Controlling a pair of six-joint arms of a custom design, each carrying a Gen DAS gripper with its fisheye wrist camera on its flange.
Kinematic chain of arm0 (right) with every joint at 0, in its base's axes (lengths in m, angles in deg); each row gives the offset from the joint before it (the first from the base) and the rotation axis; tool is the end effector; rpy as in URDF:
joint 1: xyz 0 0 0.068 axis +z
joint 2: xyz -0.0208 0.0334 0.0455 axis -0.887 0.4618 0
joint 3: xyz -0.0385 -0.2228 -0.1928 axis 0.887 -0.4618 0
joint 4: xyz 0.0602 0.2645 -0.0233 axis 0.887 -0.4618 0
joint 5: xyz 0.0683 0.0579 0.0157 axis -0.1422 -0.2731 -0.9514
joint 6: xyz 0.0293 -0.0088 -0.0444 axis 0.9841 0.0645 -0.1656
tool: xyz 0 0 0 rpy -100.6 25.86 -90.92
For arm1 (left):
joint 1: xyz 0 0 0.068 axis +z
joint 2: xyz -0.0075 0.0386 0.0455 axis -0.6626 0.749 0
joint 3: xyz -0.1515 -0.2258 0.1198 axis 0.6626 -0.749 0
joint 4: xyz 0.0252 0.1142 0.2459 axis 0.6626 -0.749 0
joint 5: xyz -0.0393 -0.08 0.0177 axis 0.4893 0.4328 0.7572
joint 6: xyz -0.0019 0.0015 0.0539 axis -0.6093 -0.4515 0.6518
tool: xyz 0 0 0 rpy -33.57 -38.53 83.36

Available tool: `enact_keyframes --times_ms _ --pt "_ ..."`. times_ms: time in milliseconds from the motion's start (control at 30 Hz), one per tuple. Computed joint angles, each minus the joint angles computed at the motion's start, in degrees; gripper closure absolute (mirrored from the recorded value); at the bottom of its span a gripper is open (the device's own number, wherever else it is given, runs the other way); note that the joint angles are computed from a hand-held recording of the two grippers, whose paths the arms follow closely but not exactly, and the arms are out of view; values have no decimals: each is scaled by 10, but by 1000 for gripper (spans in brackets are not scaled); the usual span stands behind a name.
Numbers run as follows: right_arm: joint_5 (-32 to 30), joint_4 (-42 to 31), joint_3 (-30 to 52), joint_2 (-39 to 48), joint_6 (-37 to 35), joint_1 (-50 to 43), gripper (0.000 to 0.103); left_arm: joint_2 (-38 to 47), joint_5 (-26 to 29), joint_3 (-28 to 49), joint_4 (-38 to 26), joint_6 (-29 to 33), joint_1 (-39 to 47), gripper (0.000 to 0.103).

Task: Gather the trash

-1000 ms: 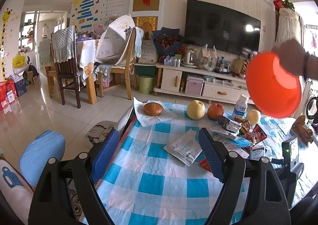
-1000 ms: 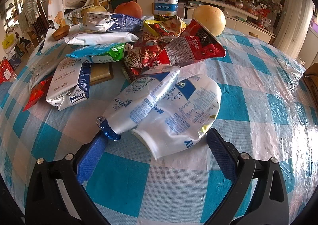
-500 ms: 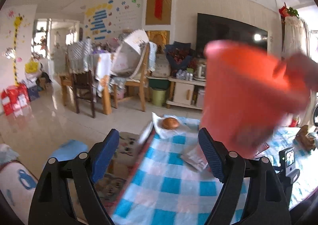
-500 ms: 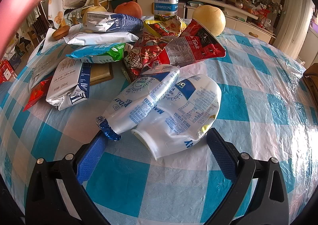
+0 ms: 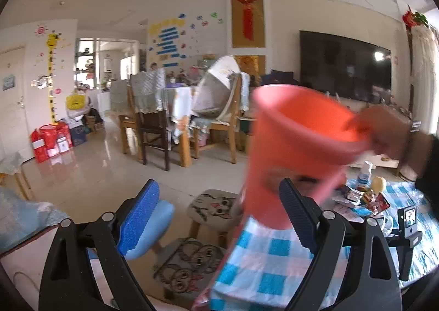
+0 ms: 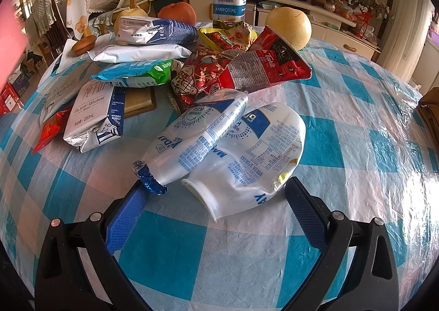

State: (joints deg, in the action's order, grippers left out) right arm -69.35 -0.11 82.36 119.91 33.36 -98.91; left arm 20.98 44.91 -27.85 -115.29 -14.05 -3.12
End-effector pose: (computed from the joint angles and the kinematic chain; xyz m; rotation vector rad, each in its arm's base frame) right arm 0.1779 -0.1221 0.1281 0.3844 2.4840 -0.1028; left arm 0.1367 0.0786 0.3677 0.1002 1.8911 -0.0602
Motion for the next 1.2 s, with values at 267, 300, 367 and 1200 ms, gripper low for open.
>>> enact_keyframes --times_ms 267,300,367,1200 --pt "0 0 0 0 0 0 4 74 126 53 -29 89 209 15" --pt "1 0 0 -1 1 1 4 84 132 58 -27 93 219 15" --pt "1 0 0 -1 1 1 4 104 136 58 -4 90 230 15" --pt "1 -2 0 -2 1 1 4 60 -58 -12 96 -59 -95 14"
